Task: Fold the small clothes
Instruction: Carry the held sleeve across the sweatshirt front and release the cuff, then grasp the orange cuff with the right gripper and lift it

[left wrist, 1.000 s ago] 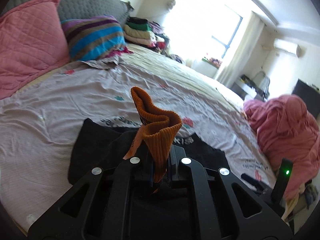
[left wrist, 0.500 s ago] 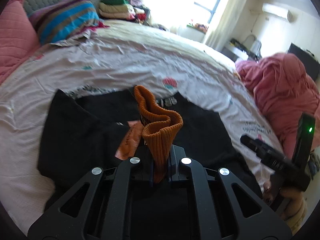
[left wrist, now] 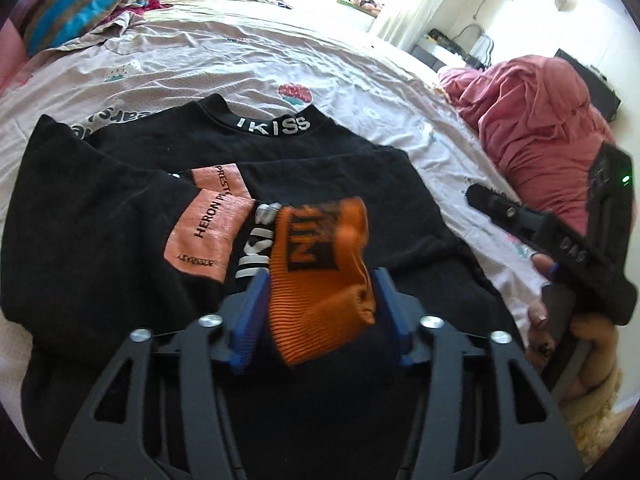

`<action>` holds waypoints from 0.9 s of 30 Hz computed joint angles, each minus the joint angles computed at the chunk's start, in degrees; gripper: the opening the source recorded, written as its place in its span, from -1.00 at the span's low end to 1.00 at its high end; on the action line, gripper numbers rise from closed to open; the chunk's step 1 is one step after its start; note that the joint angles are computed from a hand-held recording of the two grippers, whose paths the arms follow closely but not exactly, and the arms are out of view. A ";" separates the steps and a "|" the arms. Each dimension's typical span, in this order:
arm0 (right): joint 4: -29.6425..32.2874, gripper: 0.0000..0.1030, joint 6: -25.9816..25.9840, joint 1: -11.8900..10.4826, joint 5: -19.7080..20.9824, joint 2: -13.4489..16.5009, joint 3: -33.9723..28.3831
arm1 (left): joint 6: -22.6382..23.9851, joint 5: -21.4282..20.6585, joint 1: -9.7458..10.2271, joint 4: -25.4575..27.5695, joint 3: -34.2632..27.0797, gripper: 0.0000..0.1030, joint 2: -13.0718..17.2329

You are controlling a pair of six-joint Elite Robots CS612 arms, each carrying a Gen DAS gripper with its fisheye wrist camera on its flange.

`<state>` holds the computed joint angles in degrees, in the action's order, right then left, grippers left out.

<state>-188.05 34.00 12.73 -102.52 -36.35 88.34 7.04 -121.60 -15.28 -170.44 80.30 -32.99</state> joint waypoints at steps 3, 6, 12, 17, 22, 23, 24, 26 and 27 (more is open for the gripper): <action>0.66 0.91 -0.40 0.00 2.18 0.25 -0.33 | -1.43 1.03 0.36 -1.75 0.51 0.19 -0.41; 1.43 0.91 -1.52 0.13 4.91 0.70 -0.99 | -3.85 2.00 0.96 -3.47 0.48 0.27 -0.55; 4.89 0.89 -5.50 0.75 12.80 2.72 -4.64 | -8.00 7.68 1.99 -6.58 0.58 0.57 -0.97; 10.70 0.44 -8.76 1.45 17.42 4.96 -9.48 | -10.24 11.80 2.82 -8.46 1.06 0.69 -1.52; 11.94 -0.81 -12.64 2.31 18.41 5.87 -11.92 | -13.29 11.83 4.09 -9.98 0.89 0.70 -1.39; 11.22 -0.81 -13.41 2.47 18.31 5.83 -12.22 | -13.94 12.02 4.29 -10.33 0.82 0.70 -1.34; 10.45 -0.83 -14.27 2.60 17.72 5.76 -12.32 | -15.01 12.35 4.55 -11.04 0.75 0.70 -1.25; 7.81 -0.85 -16.64 2.85 16.90 5.47 -12.46 | -16.33 12.44 4.99 -11.56 0.56 0.70 -1.12; 6.46 -0.86 -17.51 2.88 16.77 5.30 -12.45 | -16.83 12.29 5.24 -11.59 0.41 0.70 -1.05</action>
<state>-181.59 16.49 15.61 -85.75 -31.05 75.89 -9.79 -109.31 -10.04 -182.03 80.72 -34.04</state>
